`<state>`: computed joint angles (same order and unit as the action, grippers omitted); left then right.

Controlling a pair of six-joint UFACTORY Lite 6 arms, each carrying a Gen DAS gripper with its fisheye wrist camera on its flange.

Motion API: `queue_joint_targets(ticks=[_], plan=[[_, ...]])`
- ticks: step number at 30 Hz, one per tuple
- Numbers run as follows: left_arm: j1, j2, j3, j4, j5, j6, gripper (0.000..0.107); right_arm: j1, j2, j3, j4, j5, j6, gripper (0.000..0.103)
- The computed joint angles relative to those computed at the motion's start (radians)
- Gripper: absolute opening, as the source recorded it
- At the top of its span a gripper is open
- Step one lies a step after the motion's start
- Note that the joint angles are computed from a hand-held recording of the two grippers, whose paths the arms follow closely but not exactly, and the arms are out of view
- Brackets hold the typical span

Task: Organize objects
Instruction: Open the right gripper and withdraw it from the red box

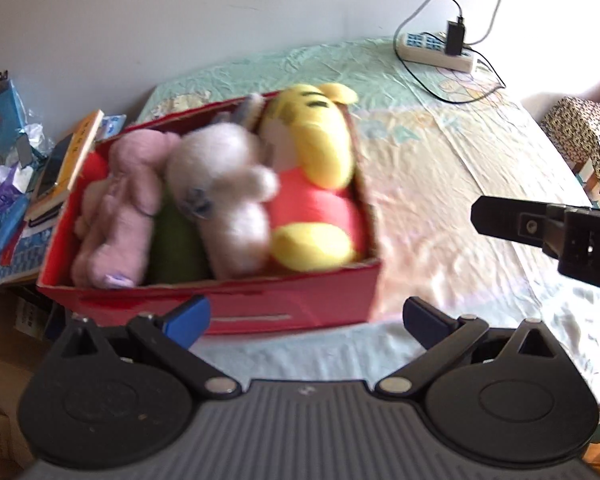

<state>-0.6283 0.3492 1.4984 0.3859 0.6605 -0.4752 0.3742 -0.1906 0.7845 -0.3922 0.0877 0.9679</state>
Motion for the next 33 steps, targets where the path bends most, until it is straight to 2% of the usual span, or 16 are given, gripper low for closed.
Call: queue_joint_targets(ticks=[2,5,9,18,27,33], plan=[[-0.041,0.008,-0.008,0.011,-0.004,-0.044,0.102,-0.025,-0.043,-0.046,0.033,0.021,-0.054,0.037],[-0.094,0.024,-0.017,0.031,-0.011,-0.109,0.102,-0.068,-0.092,-0.100,0.051,0.046,-0.094,0.038],[-0.150,0.082,0.047,0.045,0.027,-0.151,0.102,-0.142,-0.148,-0.151,0.221,0.082,-0.292,0.038],[-0.203,0.179,0.161,0.055,0.073,-0.145,0.102,-0.228,-0.189,-0.202,0.261,0.117,-0.356,0.043],[-0.161,0.144,0.143,0.059,0.058,-0.127,0.102,-0.201,-0.120,-0.142,0.195,0.130,-0.271,0.043],[-0.092,0.067,0.086,0.078,0.028,-0.104,0.102,-0.097,-0.032,-0.039,-0.018,0.143,-0.022,0.043]])
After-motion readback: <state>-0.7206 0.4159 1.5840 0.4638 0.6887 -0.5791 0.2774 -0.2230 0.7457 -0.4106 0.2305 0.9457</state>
